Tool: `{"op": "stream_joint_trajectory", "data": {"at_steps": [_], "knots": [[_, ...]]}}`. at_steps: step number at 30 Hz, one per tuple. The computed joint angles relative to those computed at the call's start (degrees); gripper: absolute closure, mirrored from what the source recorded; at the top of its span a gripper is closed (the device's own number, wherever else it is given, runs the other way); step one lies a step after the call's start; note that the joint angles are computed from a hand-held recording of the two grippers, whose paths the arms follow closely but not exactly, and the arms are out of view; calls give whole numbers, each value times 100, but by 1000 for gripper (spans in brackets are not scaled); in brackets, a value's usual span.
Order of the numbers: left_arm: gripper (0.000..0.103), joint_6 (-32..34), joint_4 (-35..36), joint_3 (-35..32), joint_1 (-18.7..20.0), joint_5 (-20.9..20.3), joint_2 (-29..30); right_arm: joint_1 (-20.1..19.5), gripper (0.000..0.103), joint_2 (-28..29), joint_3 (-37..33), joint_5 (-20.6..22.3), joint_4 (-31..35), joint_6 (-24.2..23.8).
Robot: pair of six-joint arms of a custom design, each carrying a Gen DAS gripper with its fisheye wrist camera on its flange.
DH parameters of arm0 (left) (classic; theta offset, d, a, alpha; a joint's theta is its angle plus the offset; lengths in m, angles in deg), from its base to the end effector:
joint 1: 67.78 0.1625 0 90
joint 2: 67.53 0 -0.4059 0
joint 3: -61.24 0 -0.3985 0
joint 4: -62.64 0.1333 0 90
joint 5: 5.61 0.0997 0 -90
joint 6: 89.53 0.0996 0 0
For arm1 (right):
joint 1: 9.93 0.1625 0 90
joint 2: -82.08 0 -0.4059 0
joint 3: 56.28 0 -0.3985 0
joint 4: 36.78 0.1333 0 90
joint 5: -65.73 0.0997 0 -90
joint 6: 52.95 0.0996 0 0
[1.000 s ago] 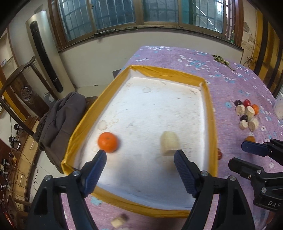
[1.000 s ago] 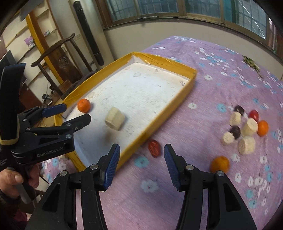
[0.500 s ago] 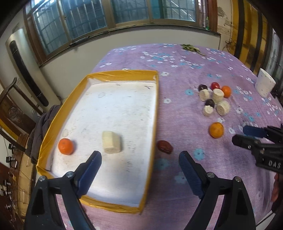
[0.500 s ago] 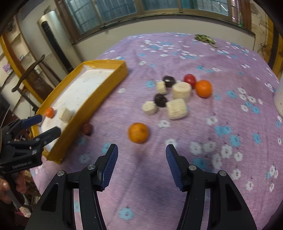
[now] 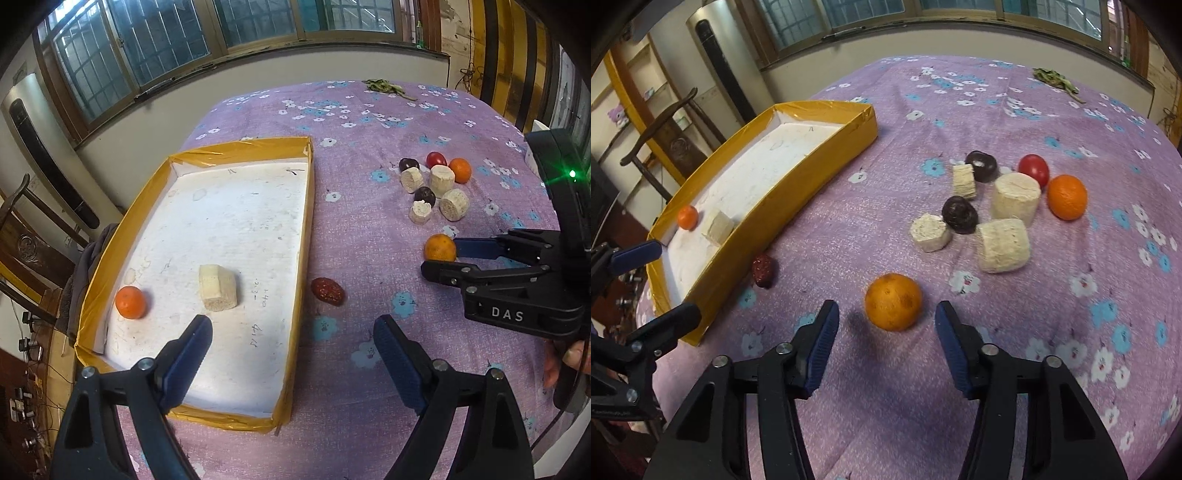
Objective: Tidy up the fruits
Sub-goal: 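Grasp an orange with the right tool while the left tool grasps the grey round biscuit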
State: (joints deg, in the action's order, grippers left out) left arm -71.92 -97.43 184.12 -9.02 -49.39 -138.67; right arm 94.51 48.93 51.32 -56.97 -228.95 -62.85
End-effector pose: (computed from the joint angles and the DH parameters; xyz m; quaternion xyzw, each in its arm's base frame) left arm -0.0809 -0.5290 0.1996 0.3185 0.8526 -0.1914 0.3674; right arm 0.2201 -0.5360 -0.0273 0.1305 -0.9249 0.2405 0.2640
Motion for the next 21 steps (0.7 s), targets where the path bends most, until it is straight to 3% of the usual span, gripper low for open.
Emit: {"op": "stream_joint_trajectory", "data": {"at_steps": [3, 11, 16, 21], "knots": [[12, -24, 53, -77, 31, -41, 71, -14, 73, 27, -18, -22, -48, -136], [12, 10, 328, -453, -9, -590, 460, -41, 73, -354, 585, -150, -635, 10], [12, -80, 610, -975, -35, -1052, 1062, -106, 72, -570, 1011, -507, -1036, 142], [16, -289, 958, -1537, 19, -1249, 1648, -185, 72, -685, 1262, -569, -1298, 303]]}}
